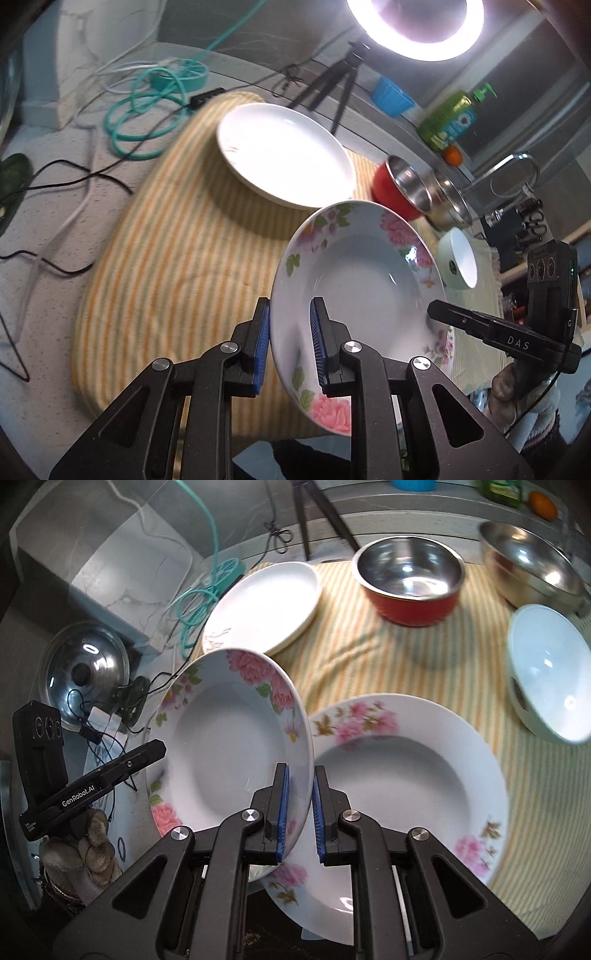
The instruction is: Organize plates and bowls
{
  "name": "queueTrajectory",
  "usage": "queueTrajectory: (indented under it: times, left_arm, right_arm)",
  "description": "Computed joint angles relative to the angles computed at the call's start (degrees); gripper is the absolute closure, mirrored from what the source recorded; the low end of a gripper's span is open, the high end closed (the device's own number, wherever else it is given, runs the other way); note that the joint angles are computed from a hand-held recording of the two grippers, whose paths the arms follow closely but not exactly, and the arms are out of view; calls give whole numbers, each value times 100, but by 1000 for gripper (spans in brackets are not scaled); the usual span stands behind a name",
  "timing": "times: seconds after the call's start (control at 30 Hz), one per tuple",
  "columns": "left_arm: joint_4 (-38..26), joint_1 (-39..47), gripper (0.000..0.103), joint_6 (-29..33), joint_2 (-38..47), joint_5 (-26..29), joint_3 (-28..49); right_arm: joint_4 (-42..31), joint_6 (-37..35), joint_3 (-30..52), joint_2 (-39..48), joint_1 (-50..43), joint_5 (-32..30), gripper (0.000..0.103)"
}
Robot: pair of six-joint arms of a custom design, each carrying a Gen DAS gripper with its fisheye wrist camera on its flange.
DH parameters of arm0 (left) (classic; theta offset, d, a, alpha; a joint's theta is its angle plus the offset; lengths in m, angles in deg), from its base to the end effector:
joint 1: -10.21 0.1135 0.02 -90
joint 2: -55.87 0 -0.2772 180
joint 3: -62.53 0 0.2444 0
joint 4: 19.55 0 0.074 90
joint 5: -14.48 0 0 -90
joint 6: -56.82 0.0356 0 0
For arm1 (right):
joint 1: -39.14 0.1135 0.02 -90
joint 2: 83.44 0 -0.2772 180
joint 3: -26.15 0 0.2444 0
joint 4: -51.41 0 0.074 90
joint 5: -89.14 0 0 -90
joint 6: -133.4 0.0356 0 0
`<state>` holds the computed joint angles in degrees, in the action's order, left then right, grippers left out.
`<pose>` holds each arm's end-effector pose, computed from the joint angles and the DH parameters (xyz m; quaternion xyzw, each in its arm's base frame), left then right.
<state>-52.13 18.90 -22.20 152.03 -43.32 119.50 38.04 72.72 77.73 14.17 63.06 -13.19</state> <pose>0.2715 0.0223 0.1358 0.0629 0.9476 -0.2438 0.1967 0.2545 0.1212 0.1187 0.0169 0.9592 0.2102 0.1881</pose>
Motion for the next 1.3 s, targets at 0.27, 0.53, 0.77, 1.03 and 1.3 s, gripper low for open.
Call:
queueTrajectory:
  times: [0.27,0.53,0.77,1.03,1.3]
  left_arm:
    - [43,-776,84,-88,23,-40,-25]
    - [236,-1504,84,-294,186,-182,-68]
    - [315,-1884,84,-396,301,-269,-77]
    - [316,-2046,84,-412,321,-388,-82]
    - [390,-2138,84,-409,332,-619,-111]
  right_arm:
    - [43,17,-748,-533,-522,34,90]
    - [115,-47,-1290,-823,-986,92,90]
    - [167,-205,-1561,-878,-1339,50,90]
    - [186,-309,-1634,-763,-1361,160,89]
    - [57,-325,-1475,-674,-1074,523,88]
